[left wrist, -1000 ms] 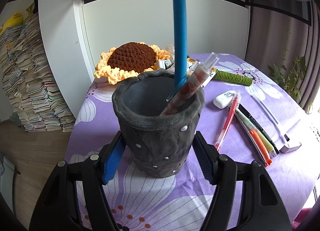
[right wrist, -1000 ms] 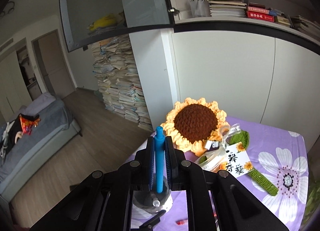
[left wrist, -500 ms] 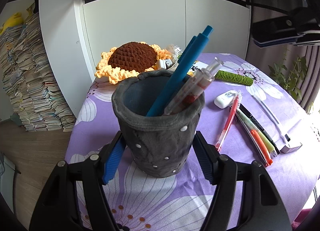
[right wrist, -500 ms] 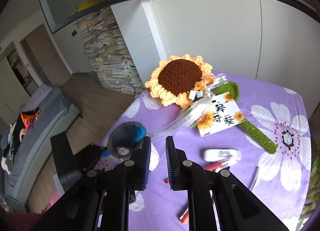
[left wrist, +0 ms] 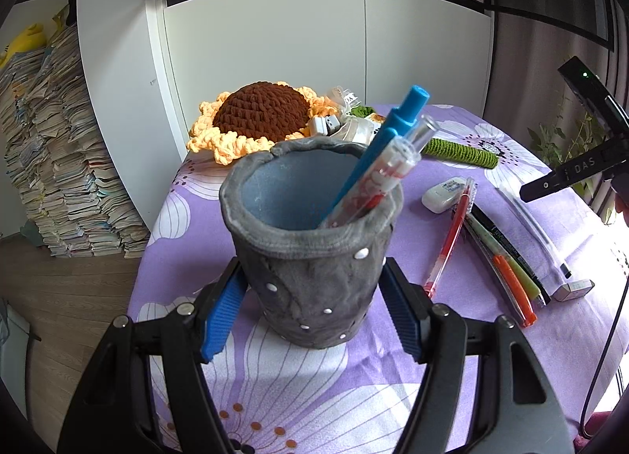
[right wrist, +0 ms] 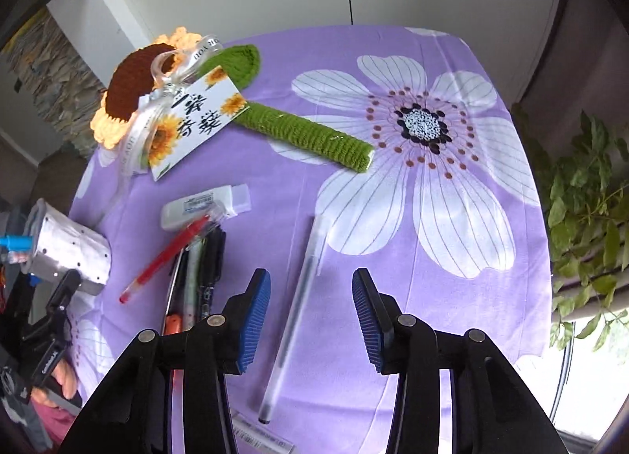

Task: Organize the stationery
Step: 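Grasp the clear white pen with the right gripper, then lift the clear pen and drop it into the cup with right gripper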

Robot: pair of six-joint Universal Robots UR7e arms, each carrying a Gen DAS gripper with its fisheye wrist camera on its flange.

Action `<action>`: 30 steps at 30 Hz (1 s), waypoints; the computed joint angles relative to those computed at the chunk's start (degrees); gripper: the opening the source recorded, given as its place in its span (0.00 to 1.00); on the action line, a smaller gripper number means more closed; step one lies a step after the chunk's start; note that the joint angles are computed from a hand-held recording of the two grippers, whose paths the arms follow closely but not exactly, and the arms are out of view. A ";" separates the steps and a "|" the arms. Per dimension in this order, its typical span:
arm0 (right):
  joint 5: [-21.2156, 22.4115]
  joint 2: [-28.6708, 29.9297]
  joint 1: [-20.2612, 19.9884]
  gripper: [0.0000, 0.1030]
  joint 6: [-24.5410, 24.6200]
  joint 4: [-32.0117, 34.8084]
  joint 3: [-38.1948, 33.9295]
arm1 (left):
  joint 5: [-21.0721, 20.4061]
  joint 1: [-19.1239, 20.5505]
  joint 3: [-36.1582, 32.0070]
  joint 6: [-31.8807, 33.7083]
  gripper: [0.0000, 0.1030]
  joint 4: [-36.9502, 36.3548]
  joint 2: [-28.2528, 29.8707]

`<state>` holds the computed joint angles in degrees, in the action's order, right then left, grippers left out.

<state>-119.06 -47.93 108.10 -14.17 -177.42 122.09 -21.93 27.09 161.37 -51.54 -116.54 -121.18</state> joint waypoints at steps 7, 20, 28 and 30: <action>-1.62 2.94 0.19 0.42 0.96 2.60 -3.07 | -0.03 0.02 0.00 0.04 0.66 0.01 -0.07; -0.67 3.61 1.50 0.12 -2.03 -3.18 -1.78 | -0.06 0.13 0.15 0.34 0.66 -0.62 0.11; 5.84 -1.72 6.40 0.12 -5.57 -10.07 2.79 | -0.06 0.16 0.17 0.42 0.66 -0.63 0.01; 8.12 -2.89 7.92 0.12 -6.40 -11.97 3.76 | -0.06 0.14 0.15 0.38 0.66 -0.64 0.09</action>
<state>-110.94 -50.82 116.02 -20.57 -189.40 125.85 -21.99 27.23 161.51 -51.17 -117.18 -121.09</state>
